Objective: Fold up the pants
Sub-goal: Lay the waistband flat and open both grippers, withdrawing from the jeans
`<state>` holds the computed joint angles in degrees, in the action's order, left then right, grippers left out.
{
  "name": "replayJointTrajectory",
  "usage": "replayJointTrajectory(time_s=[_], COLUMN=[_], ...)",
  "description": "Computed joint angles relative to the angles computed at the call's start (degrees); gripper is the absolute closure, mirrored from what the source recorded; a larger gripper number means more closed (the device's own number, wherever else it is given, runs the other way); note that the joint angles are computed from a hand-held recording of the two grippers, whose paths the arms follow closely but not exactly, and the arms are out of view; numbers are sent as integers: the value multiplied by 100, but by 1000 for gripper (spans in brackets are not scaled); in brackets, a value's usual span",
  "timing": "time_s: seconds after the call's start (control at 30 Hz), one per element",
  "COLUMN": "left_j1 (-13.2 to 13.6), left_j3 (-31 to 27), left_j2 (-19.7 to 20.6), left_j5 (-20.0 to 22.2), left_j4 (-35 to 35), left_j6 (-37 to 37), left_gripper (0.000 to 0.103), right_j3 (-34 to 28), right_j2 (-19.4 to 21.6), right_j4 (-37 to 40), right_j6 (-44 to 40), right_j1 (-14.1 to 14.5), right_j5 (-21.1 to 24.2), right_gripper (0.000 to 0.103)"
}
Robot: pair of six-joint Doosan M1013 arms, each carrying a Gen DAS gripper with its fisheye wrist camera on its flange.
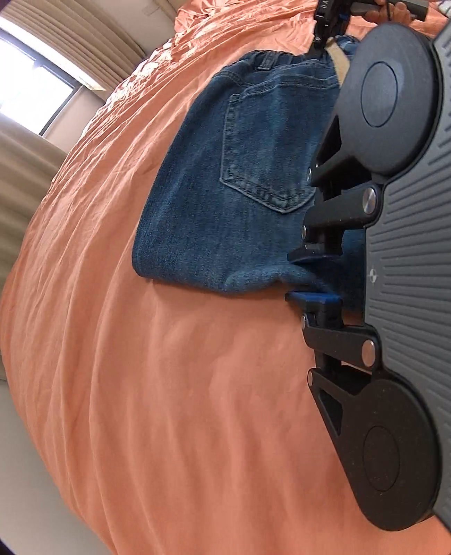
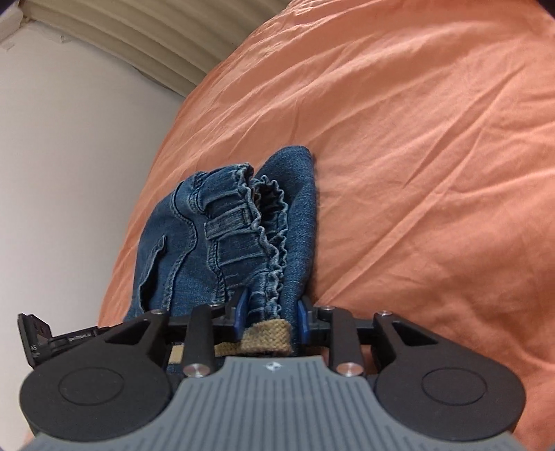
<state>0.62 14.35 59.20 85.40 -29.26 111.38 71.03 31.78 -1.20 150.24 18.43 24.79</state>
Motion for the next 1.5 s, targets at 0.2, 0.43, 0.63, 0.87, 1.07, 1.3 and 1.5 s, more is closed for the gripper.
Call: replayJointTrajectory(time_s=[0.2, 0.43, 0.63, 0.87, 1.07, 1.3, 1.5], left_j1=[120, -32, -107, -81, -197, -344, -422], left_j3=[533, 1506, 1735, 3017, 4154, 5698, 6565], left_j2=[-478, -974, -1111, -1989, -2806, -3806, -4387], left_j5=[282, -75, -305, -1512, -2389, -4082, -5140], left_j4=[283, 1037, 1370, 1015, 656, -286, -1011], left_j6=[723, 1234, 1124, 1558, 1555, 2273, 2841], left_gripper=[79, 78, 75, 75, 72, 68, 65], right_j3=[-433, -894, -1001, -747, -495, -134, 106], right_j2=[-72, 134, 332, 70, -285, -727, -957], right_j4=[-2834, -3121, -2649, -2923, -3566, -5251, -6208], right_j6=[437, -1092, -1137, -741, -114, 980, 1896], right_j1=[491, 827, 777, 858, 1114, 1623, 2026], right_j5=[1163, 1653, 2005, 1706, 1683, 1940, 2477], right_gripper=[66, 67, 69, 67, 57, 29, 22])
